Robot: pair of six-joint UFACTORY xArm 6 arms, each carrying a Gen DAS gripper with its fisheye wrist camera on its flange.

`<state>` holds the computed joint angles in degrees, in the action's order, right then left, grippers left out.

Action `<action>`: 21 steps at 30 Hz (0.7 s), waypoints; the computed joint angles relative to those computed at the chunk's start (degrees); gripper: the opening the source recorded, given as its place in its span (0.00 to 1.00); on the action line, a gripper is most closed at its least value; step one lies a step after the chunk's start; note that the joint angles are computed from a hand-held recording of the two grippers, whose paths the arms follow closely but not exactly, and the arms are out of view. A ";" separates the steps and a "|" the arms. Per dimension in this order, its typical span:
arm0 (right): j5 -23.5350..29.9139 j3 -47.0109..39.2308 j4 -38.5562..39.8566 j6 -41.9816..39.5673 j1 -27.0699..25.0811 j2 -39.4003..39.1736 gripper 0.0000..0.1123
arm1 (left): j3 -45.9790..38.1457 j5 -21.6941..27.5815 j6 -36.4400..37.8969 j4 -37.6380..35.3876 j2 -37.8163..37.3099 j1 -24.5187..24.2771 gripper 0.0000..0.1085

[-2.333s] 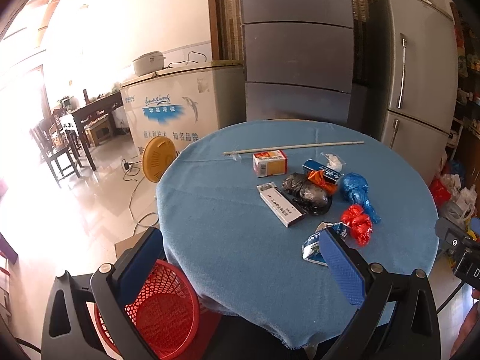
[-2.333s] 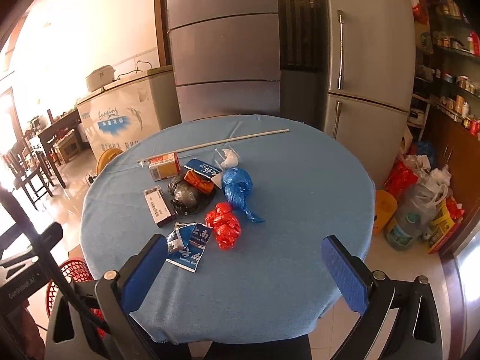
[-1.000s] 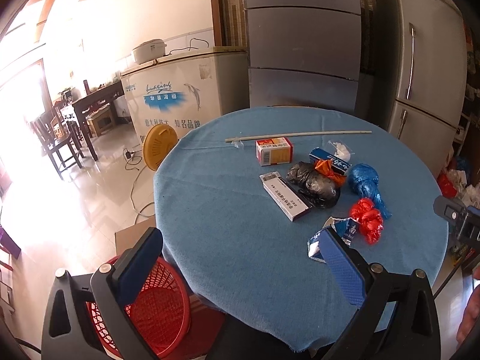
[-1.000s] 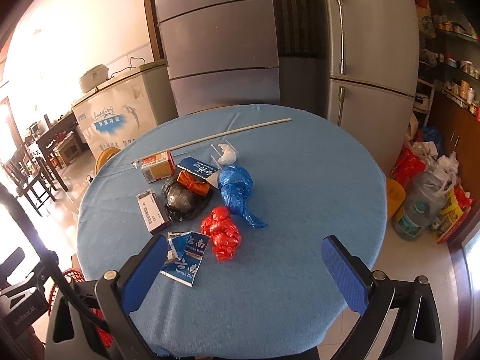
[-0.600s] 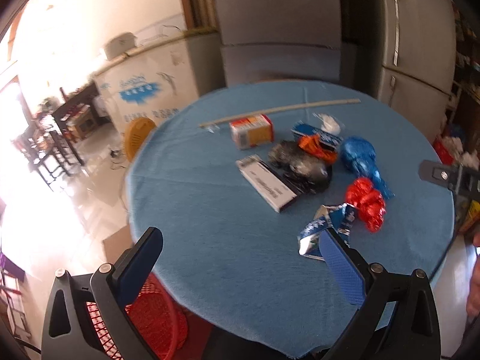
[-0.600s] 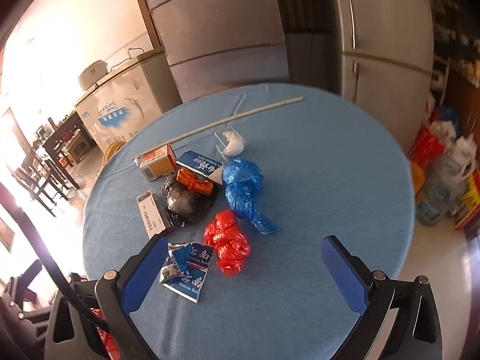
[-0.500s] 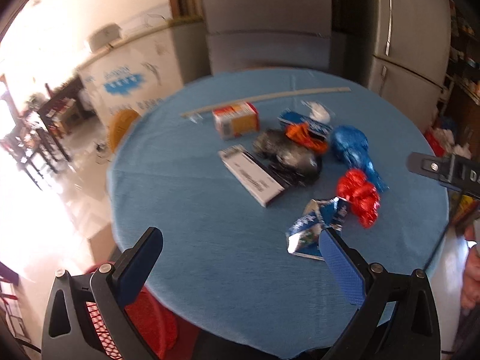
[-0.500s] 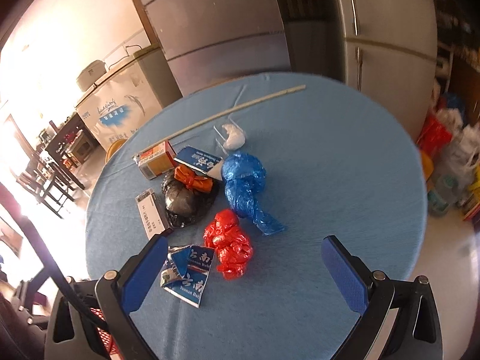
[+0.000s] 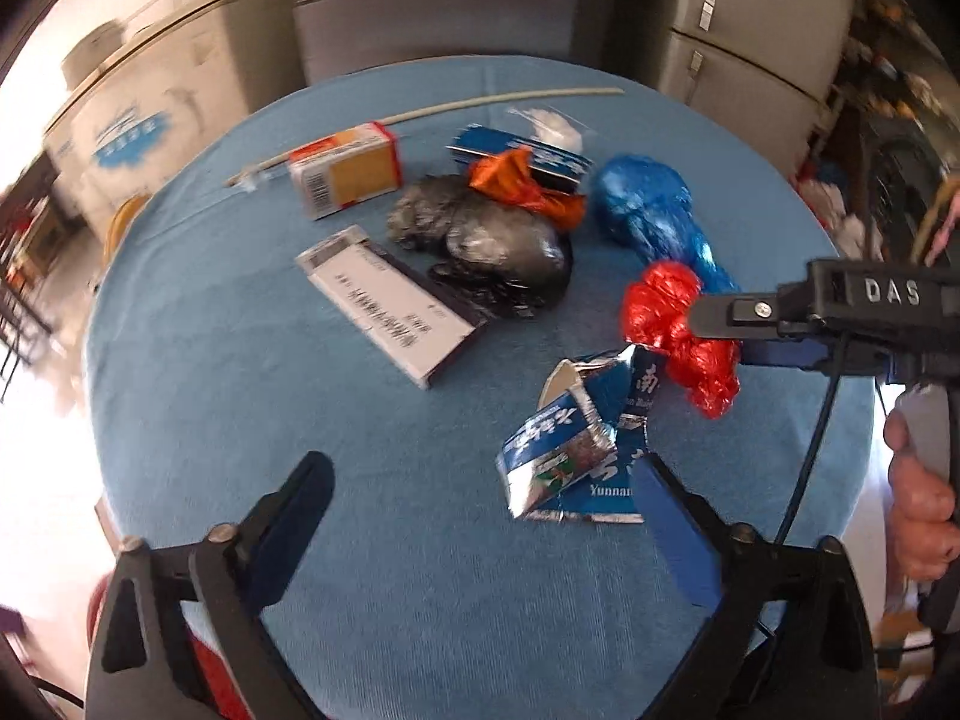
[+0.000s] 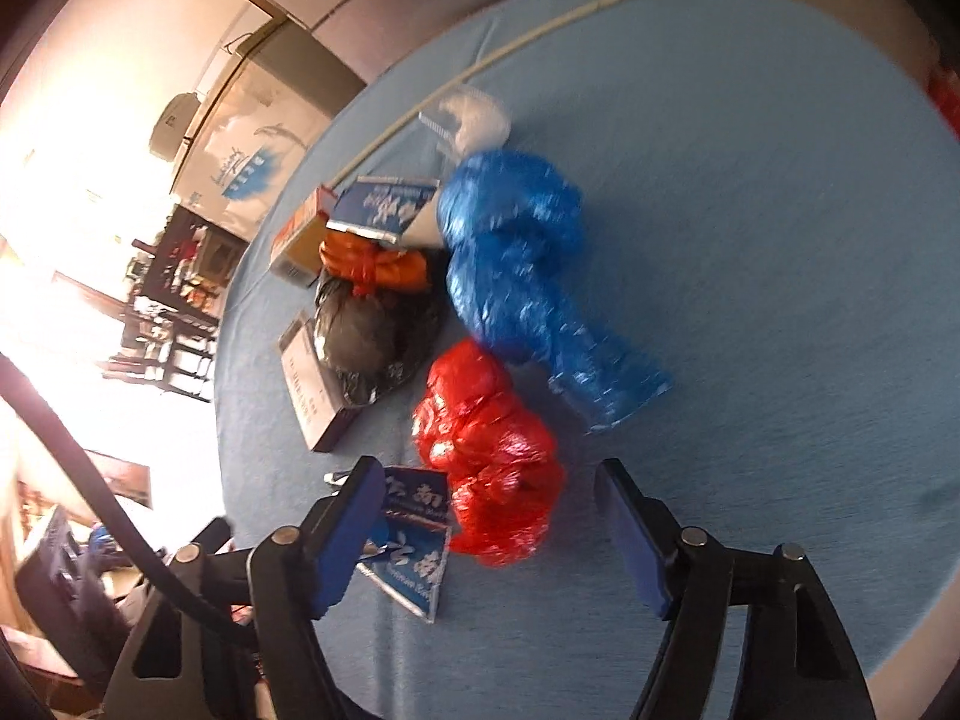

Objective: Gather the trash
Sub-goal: 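Grasp the crumpled blue-white carton with the left tool while the right grasps the red bag, then carry carton and red bag to the red basket and open both tools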

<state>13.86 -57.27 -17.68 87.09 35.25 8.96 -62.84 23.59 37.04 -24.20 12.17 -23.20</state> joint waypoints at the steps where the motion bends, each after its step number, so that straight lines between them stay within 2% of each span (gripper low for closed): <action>1: -0.86 -0.10 1.54 -1.24 -0.09 0.62 0.62 | -1.02 1.16 1.51 -0.74 0.80 -0.07 0.83; 6: -2.14 -1.06 3.07 -2.41 -1.05 2.67 0.58 | -6.51 6.51 5.86 -3.35 5.27 -0.48 0.75; 8: -3.48 -1.19 6.79 -6.09 -1.25 3.83 0.48 | -8.76 8.45 5.96 -3.53 7.11 -0.64 0.63; 11: -6.05 -0.40 7.51 -6.75 -1.67 4.12 0.45 | -12.10 11.54 5.39 -3.64 9.72 -0.81 0.50; 13: -7.78 0.45 8.27 -7.24 -1.81 3.86 0.44 | -12.94 11.89 5.32 -3.79 10.52 -1.09 0.48; 21: -8.20 1.94 -6.72 4.79 -3.04 1.95 0.44 | -12.03 9.55 10.28 -7.87 10.36 -2.43 0.46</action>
